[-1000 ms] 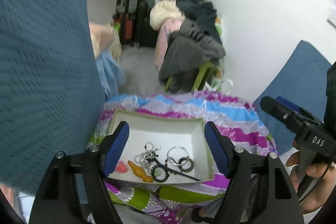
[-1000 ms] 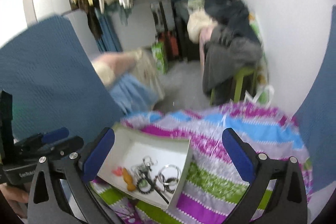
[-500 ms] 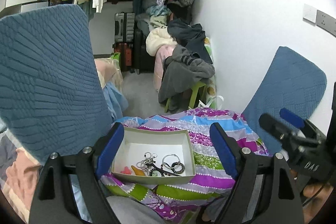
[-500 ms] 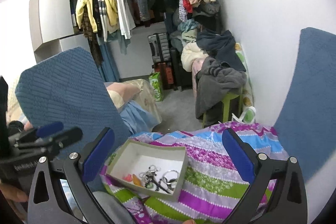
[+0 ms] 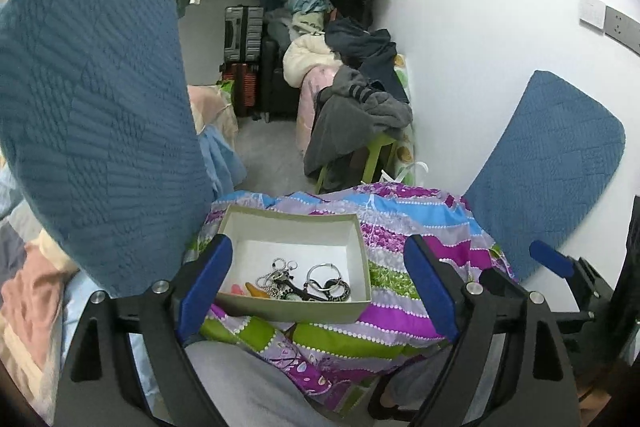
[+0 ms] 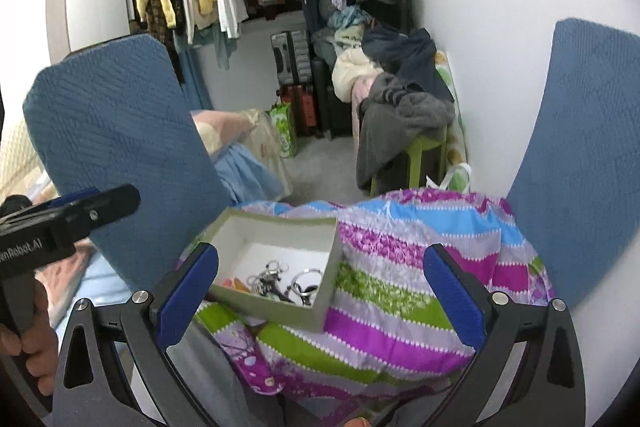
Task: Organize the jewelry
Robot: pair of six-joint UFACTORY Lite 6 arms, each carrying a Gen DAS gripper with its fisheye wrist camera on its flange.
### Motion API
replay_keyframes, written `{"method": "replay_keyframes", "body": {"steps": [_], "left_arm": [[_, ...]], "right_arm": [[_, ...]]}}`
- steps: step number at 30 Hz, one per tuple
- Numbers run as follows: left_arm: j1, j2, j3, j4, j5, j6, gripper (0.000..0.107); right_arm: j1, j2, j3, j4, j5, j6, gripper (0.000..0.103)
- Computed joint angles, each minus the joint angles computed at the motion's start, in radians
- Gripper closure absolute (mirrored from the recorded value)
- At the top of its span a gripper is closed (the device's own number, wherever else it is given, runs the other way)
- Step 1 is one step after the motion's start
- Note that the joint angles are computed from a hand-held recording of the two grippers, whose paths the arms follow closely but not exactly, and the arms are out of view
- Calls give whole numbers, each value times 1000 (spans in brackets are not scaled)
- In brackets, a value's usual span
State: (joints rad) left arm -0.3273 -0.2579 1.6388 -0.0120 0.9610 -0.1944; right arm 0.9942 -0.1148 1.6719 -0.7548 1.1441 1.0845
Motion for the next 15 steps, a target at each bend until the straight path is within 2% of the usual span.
{"method": "replay_keyframes", "body": {"steps": [9, 15], "left_arm": [[-33, -67, -165, 47, -36, -39, 20], [-57, -50, -169, 133, -28, -108, 20]], "right_arm": [[1, -27, -134, 15, -42, 80, 0], [3, -20, -163, 16, -51, 106, 0]]}}
